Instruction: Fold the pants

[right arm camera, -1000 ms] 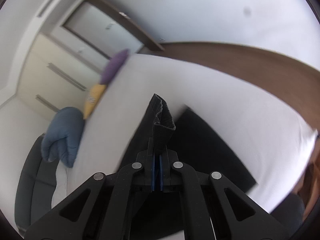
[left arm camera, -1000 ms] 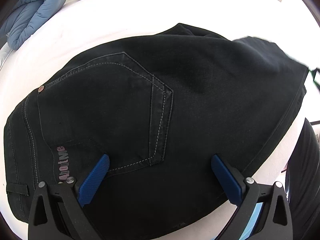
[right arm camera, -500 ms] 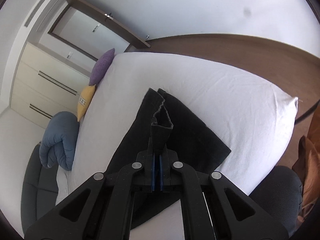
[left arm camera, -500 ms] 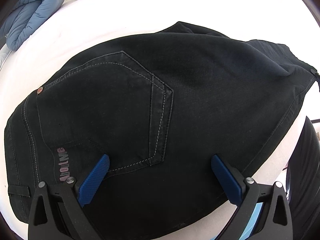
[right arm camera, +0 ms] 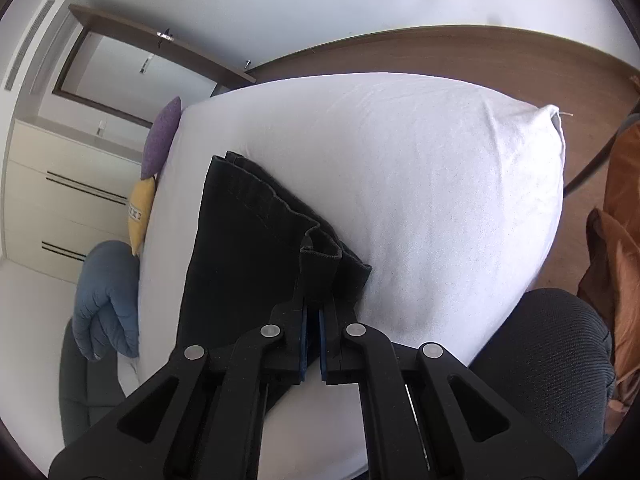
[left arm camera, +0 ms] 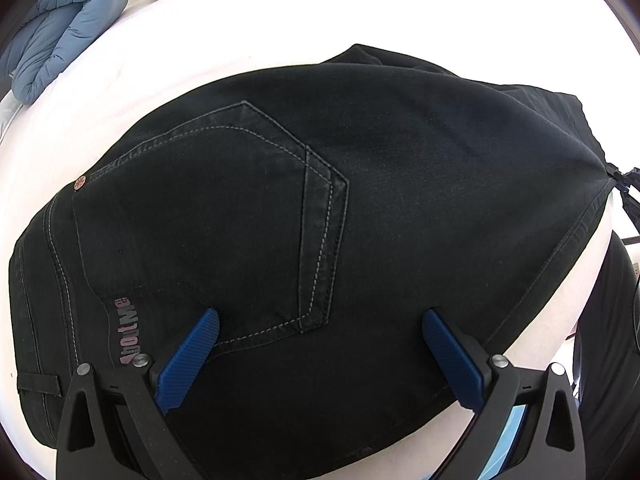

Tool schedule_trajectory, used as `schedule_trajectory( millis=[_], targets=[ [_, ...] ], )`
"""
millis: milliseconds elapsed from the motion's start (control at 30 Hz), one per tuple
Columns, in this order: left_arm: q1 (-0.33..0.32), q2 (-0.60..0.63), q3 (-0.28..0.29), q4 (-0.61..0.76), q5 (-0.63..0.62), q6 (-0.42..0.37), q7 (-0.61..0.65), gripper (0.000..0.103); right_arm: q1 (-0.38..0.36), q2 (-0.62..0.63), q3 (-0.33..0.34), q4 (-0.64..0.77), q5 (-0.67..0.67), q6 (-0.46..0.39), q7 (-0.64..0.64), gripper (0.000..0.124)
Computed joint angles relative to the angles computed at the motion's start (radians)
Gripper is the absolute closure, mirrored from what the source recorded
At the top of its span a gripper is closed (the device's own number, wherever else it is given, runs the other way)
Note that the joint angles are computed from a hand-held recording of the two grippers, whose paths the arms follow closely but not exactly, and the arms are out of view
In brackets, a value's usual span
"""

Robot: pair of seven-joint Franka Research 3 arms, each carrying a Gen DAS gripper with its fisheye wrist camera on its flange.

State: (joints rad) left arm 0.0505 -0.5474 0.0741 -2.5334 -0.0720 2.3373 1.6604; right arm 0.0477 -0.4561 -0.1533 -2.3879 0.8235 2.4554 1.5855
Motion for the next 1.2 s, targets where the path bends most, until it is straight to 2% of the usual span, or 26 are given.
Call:
schedule_trajectory(
  millis=[67,133,200,233,267,300,367,433,533,600,633,667,767,867,967,1033,1067,1133,1200],
  targets=[
    [0.002,-0.001,-0.004,0.001,0.001,0.0,-0.008,0.0,0.014,0.007,-0.035,0.008,0.058,-0.026,-0.031,0.118],
    [0.006,-0.004,-0.01,0.004,0.007,-0.004,-0.023,0.0,-0.02,-0.008,-0.02,0.007,0.018,-0.01,-0.003,0.115],
    [0.005,-0.012,-0.01,0.001,0.005,-0.001,-0.033,0.0,-0.141,-0.031,0.069,0.011,-0.199,0.016,0.168,0.097],
    [0.003,-0.019,-0.006,-0.003,0.0,0.006,-0.036,0.0,-0.174,-0.043,0.082,0.012,-0.289,0.016,0.251,0.077],
    [0.005,-0.026,-0.006,-0.009,0.001,0.015,-0.043,0.0,-0.173,-0.059,0.062,0.017,-0.308,0.018,0.265,0.075],
    [0.01,-0.038,-0.009,-0.018,0.007,0.029,-0.052,0.0,-0.136,-0.067,0.034,0.035,-0.266,0.028,0.208,0.075],
    [0.004,-0.068,0.004,-0.041,-0.008,0.069,-0.06,0.0,-0.047,-0.037,0.004,0.134,-0.265,-0.02,0.049,0.075],
    [0.008,-0.092,0.011,-0.067,-0.009,0.105,-0.071,0.0,0.08,0.03,-0.019,0.277,-0.22,-0.124,-0.192,0.075],
    [0.019,-0.09,0.011,-0.077,0.014,0.111,-0.087,0.0,0.193,0.154,0.059,0.491,-0.265,-0.257,-0.527,0.078],
    [0.025,-0.094,0.007,-0.091,0.027,0.118,-0.1,0.0,0.233,0.243,0.131,0.612,-0.32,-0.324,-0.661,0.085],
    [0.025,-0.101,0.007,-0.103,0.032,0.126,-0.102,0.0,0.251,0.29,0.166,0.669,-0.352,-0.355,-0.715,0.094],
    [0.027,-0.11,0.003,-0.114,0.044,0.135,-0.102,0.0,0.271,0.331,0.203,0.716,-0.393,-0.377,-0.767,0.095],
    [0.026,-0.131,-0.002,-0.141,0.07,0.152,-0.102,0.0,0.322,0.456,0.273,0.837,-0.479,-0.435,-0.863,0.102],
    [0.013,-0.147,0.011,-0.162,0.063,0.17,-0.106,0.0,0.383,0.63,0.313,1.026,-0.596,-0.547,-0.868,0.102],
    [0.008,-0.153,0.021,-0.166,0.068,0.17,-0.09,0.0,0.427,0.749,0.311,1.148,-0.662,-0.627,-0.859,0.102],
    [0.003,-0.151,0.03,-0.165,0.063,0.173,-0.079,0.0,0.44,0.786,0.302,1.181,-0.685,-0.675,-0.863,0.102],
    [0.002,-0.148,0.033,-0.163,0.059,0.176,-0.074,0.0,0.445,0.785,0.297,1.163,-0.699,-0.677,-0.877,0.102],
    [0.002,-0.144,0.033,-0.164,0.059,0.182,-0.066,0.0,0.466,0.77,0.285,1.102,-0.761,-0.612,-0.885,0.102],
    [0.007,-0.139,0.031,-0.159,0.064,0.179,-0.061,0.0,0.472,0.794,0.278,1.111,-0.777,-0.598,-0.853,0.104]
  ],
)
